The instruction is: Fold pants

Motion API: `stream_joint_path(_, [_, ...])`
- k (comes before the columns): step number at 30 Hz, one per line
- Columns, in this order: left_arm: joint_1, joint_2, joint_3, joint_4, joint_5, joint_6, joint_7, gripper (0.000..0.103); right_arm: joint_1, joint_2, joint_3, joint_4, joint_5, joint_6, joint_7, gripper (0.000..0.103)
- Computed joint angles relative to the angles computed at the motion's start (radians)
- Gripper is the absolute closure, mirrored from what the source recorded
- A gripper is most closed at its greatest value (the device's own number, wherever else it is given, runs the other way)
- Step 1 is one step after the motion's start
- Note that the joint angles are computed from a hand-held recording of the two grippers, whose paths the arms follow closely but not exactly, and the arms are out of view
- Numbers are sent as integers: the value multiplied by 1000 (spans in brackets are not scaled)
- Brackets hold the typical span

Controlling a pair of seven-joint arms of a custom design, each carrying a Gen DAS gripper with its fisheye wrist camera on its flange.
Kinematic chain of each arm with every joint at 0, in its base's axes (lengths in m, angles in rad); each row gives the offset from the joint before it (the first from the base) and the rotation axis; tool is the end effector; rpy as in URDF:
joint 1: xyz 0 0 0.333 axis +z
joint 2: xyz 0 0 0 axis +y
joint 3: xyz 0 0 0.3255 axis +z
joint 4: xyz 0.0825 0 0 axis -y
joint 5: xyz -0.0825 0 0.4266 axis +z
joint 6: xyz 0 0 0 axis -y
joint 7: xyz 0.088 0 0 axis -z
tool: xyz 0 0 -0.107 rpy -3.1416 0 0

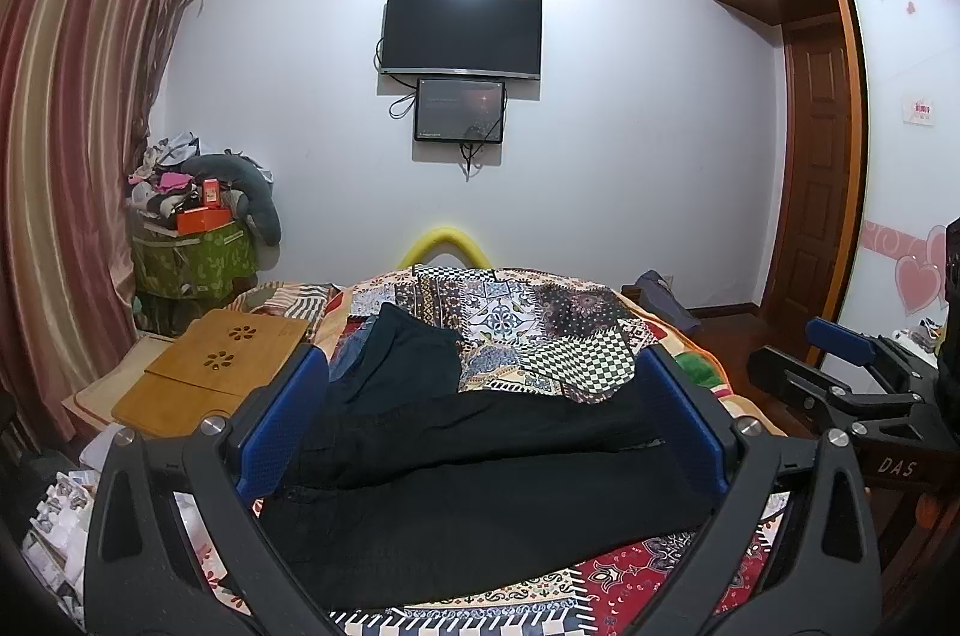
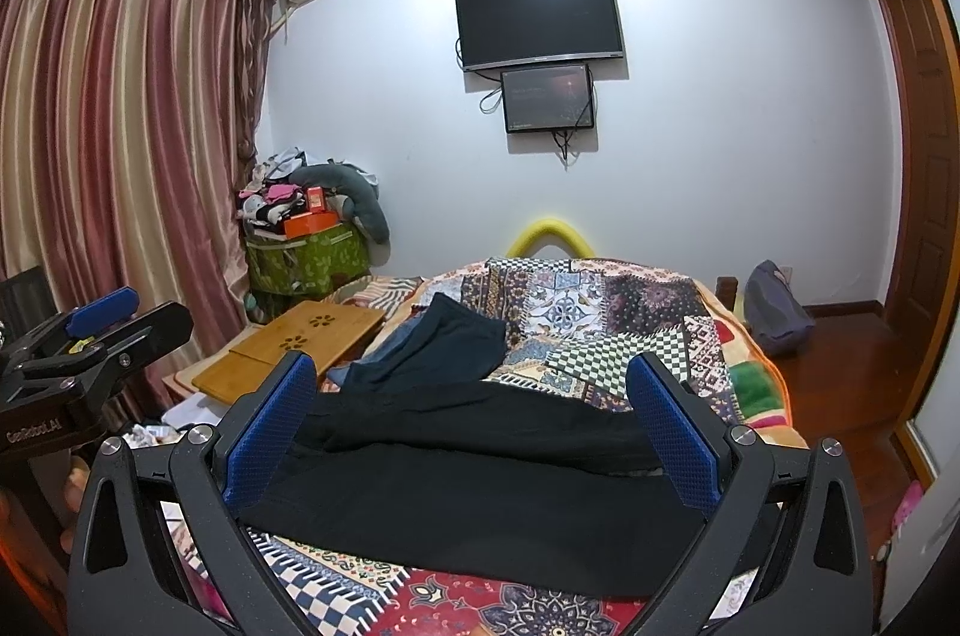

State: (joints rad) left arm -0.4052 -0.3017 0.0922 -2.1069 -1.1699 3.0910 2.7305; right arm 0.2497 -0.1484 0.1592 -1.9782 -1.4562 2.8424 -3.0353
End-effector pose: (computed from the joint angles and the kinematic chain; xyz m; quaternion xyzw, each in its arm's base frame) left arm 0.5322 -0.0855 0.6521 -0.4623 0.6417 -0.5139 0.3324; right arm 0.5212 0.2887 0.6082 -0.5574 0.5704 -0.3808 0.4680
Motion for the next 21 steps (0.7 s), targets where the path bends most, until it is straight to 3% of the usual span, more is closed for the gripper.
stream_joint_path(9, [82,66,-35,50,83,-50,-122,0,-3,26,-13,20,13,6,-22,1])
stream_joint_path(12, [122,114,-38,102,77,-109,-128,0,-3,53,-23,41,46,3,-58,1])
stream_joint_path(16, [227,231,-95,205,241,-124,-290,0,-3,108,-47,86,94,13,-123,1])
stream_joint_path(21, [323,401,-119,396,450,-280,-493,0,3,189,-91,166,133,33,-201,1])
